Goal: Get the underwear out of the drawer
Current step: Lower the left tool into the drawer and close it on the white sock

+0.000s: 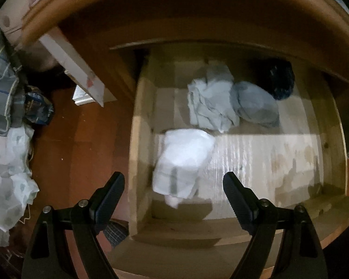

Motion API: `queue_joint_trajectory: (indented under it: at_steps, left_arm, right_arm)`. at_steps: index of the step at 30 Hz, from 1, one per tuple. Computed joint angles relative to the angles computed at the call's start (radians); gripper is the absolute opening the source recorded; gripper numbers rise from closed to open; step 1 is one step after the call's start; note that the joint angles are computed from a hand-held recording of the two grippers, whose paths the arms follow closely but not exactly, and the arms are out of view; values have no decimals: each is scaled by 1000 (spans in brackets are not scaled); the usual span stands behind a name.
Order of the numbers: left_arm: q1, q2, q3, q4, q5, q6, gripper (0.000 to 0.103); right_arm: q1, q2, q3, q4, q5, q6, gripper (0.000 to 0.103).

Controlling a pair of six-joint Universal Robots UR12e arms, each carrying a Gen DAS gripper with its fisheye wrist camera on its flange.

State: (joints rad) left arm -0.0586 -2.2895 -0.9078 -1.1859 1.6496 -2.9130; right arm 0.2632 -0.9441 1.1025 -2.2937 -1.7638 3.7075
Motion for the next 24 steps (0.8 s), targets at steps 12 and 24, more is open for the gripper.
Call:
queue_joint_trajectory:
  at_steps: [12, 24]
  left_arm:
    - [1, -67, 118, -195, -44, 26, 84]
    - [-7, -198, 350, -421, -26, 19, 80]
  right_arm:
    - [-12, -27, 35, -51, 25, 17, 64]
    - [-25, -42, 60, -73, 88, 34, 64]
